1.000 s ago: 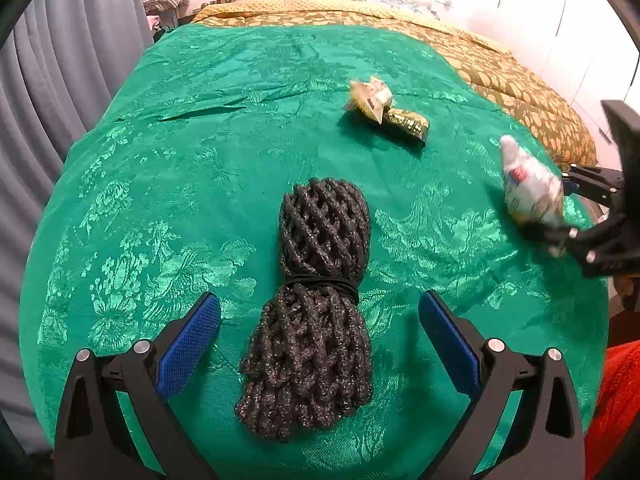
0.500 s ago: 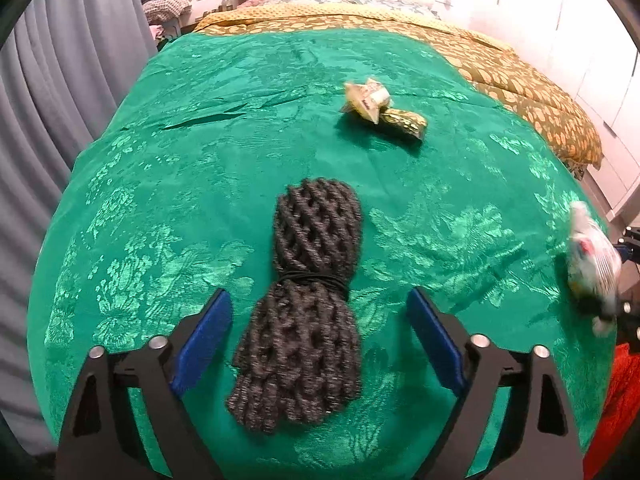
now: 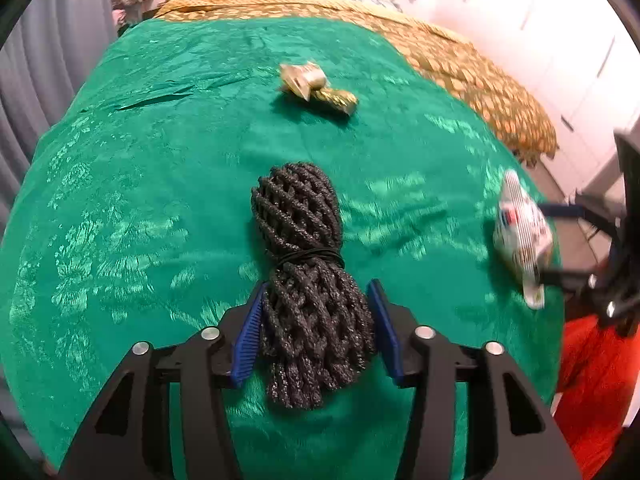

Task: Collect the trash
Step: 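Grasp the black mesh net with the left tool while the right tool holds the chip bag, then carry the black mesh and chip bag over the blue wastebasket with both tools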

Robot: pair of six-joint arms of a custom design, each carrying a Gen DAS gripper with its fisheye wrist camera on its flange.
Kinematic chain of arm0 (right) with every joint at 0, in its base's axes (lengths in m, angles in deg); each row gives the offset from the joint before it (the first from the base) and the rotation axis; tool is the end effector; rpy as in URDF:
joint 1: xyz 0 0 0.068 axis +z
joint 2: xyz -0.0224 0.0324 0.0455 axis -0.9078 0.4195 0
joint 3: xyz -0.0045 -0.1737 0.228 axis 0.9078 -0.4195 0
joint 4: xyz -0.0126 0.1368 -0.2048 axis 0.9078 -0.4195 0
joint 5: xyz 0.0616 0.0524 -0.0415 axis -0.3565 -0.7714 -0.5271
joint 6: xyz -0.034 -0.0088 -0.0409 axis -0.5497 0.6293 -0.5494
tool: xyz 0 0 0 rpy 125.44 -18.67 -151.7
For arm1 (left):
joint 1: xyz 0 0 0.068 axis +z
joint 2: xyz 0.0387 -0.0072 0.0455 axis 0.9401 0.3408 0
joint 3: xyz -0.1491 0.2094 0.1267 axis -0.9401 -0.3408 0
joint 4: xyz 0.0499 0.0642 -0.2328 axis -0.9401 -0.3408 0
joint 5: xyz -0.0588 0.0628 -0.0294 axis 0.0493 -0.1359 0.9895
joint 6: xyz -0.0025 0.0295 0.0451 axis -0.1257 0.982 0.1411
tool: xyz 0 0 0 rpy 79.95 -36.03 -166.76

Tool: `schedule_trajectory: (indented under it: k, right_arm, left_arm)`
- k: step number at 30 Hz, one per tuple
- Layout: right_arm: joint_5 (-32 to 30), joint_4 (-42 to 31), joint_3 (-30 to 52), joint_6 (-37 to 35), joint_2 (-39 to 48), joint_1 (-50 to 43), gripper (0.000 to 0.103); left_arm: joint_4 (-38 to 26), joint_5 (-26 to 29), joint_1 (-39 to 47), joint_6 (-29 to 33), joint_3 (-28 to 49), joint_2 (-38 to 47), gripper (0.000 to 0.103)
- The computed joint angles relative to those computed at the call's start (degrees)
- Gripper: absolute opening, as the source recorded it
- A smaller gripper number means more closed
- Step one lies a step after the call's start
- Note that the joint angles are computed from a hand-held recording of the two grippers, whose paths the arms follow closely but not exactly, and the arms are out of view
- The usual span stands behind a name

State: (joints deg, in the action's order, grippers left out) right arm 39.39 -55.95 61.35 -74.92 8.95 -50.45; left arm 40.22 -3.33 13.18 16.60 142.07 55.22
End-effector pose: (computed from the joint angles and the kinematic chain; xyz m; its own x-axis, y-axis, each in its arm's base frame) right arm 0.1766 0.0531 0.2368 -0.7526 -0.4319 -0.4970 -0.5195 0.8533 0.0451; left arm 0.1529 -0.2166 0.2382 -0.8330 0.1748 -0.5250 0.2727 0.9552 -0.1146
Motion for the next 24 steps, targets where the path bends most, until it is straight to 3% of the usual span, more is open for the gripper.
schedule_trajectory:
  k: [2,11,13,14,15,17,24]
  right_arm:
    - [-0.19,0.00,0.40,-0.70,0.33,0.37,0.088]
    - [2.03,2.05,1.36,-2.86,4.46,4.28,0.088]
    - [1.85,2.72,1.41,-2.49,5.46,3.68,0.088]
    - [1.01,2.58,1.55,-2.27,5.64,2.98,0.073]
    - [1.00,2.74,1.67,-1.81,5.70,2.73,0.051]
    - [0.02,2.23,2.02,-0.76,5.26,1.69,0.045]
    - [-2.32,0.45,1.25,3.12,-2.00,0.56,0.042]
  left_arm:
    - [-1.65,-3.44,-1.67,-0.36,1.54,1.51,0.087]
    - [-2.46,-6.04,-0.99,0.17,3.05,3.40,0.087]
    - [-1.82,-5.81,-0.43,0.37,2.74,3.17,0.080]
    - [-1.39,-5.54,-0.20,0.49,2.56,3.08,0.071]
    - [-1.15,-5.20,-0.02,0.54,2.41,3.00,0.057]
    - [-0.44,-3.84,0.54,0.35,1.98,2.93,0.042]
    - [0.19,-6.13,-2.16,-3.21,2.15,0.57,0.038]
